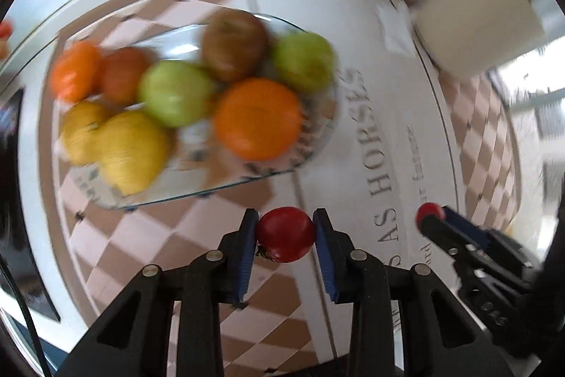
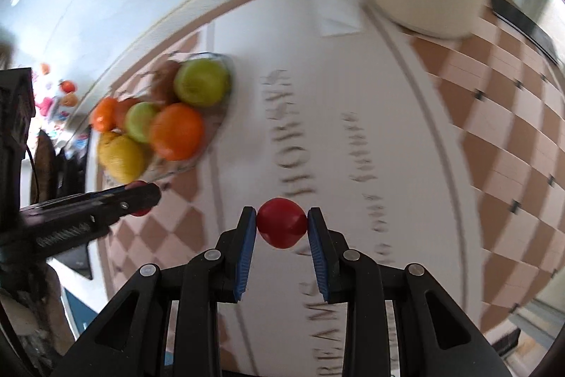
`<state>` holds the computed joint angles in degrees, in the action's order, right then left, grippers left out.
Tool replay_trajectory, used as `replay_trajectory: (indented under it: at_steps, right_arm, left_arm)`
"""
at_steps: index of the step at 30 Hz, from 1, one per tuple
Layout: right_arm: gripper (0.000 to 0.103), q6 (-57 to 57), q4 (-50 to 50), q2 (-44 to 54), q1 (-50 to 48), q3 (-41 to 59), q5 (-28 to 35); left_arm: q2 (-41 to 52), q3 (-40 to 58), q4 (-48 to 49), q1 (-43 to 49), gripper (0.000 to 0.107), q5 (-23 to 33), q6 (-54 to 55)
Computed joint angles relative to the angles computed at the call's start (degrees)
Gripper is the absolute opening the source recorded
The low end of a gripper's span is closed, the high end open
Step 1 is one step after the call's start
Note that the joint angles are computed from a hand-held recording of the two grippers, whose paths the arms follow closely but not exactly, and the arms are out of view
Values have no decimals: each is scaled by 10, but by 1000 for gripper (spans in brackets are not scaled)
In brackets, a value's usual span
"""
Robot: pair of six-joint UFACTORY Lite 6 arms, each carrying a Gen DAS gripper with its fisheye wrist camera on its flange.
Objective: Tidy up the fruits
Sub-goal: 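Place the cherry tomato on the plate with the right tool while the left places another, then lift both open tools away from the plate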
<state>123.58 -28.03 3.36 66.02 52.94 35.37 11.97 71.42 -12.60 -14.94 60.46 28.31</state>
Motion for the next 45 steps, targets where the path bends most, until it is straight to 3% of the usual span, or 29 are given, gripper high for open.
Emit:
replay_trajectory:
  at_steps: [4,10,13,20,21,22,23,25,26,28,32,34,37,40,45]
  right_arm:
    - [32,-30,-23,62,-53,48,-102]
    - [32,-13,-71,156,-115,109,-232]
    - [32,-17,-75,210,-133,153,-266]
    - [34,-174,80,285,-158,223,-294]
    - [36,-211,122,287,-160,225,-294]
    - [45,-227,140,285,-160,222,-295]
    - [55,-222,137,278,-160,217,-292]
    - [65,-203,124,260,-155,200,-287]
    - [65,-218,142,249,-154,187,-288]
    - [65,-215,145,232,-151,169,-287]
    - [71,-200,117,194,-134,160,-219]
    - [79,-192,92,172,-119,174,-137]
    - [89,-220,83,158,-101,211,-17]
    - [94,-247,68,170,-83,275,114]
    - [95,-269,48,152,-68,305,207]
  left_arm:
    - [70,101,-32,85,29,67,0]
    - [181,235,-56,115,29,124,-45]
    - [220,293,-46,104,29,134,-59]
    - [312,425,-2,69,30,176,-68]
    - [316,432,5,65,31,176,-70]
    - [322,440,13,61,31,180,-75]
    - [325,444,15,60,31,184,-78]
    - [328,448,16,60,32,189,-81]
    - [326,448,14,61,32,188,-80]
    - [324,448,12,63,43,188,-82]
    - [291,420,11,73,62,169,-79]
    - [255,383,22,76,79,139,-73]
    - [176,294,54,85,91,75,-62]
    - [110,216,79,98,93,22,-59]
    - [33,123,95,126,93,-29,-59]
